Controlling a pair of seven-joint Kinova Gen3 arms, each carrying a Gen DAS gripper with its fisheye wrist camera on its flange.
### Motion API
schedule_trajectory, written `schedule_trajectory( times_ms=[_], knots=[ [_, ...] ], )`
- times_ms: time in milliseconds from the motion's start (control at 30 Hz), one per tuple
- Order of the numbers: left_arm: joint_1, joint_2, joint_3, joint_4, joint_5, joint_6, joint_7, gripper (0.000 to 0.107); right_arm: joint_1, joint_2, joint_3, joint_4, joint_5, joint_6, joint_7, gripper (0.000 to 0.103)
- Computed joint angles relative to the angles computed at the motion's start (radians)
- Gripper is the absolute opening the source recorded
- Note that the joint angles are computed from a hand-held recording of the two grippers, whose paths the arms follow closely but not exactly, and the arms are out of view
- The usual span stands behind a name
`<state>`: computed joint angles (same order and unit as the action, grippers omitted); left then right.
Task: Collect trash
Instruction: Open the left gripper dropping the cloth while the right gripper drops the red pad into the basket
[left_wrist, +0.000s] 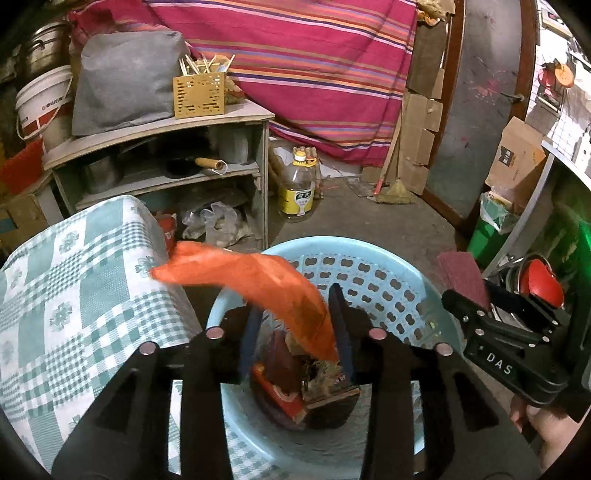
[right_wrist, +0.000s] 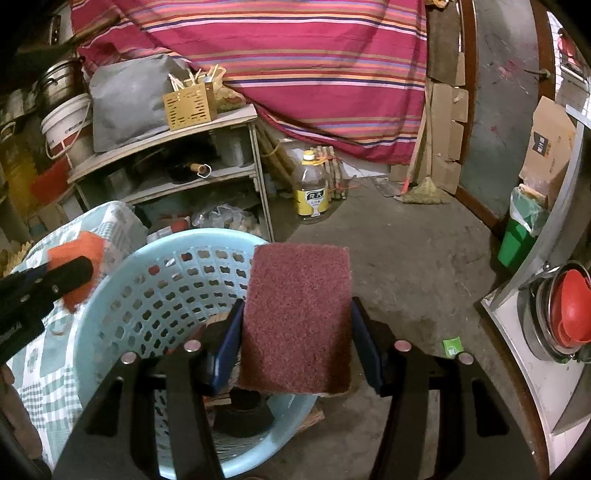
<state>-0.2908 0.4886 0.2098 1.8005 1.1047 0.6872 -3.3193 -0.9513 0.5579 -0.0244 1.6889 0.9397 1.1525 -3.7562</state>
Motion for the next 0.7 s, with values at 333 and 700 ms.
schedule_trajectory(
  times_ms=[333, 700],
  knots=[
    [-0.072, -0.028, -0.03, 0.038, 0.088, -0.007, -0.101, 0.078, 0.0, 0.032, 0.005, -0.069, -0.006, 0.007, 0.07, 0.056],
    [-0.185, 0.001, -0.112, -0.001, 0.163, 0.069, -0.13, 0.094, -0.012, 0.122, 0.051, -0.245, -0.043, 0.043, 0.234, 0.057]
  ],
)
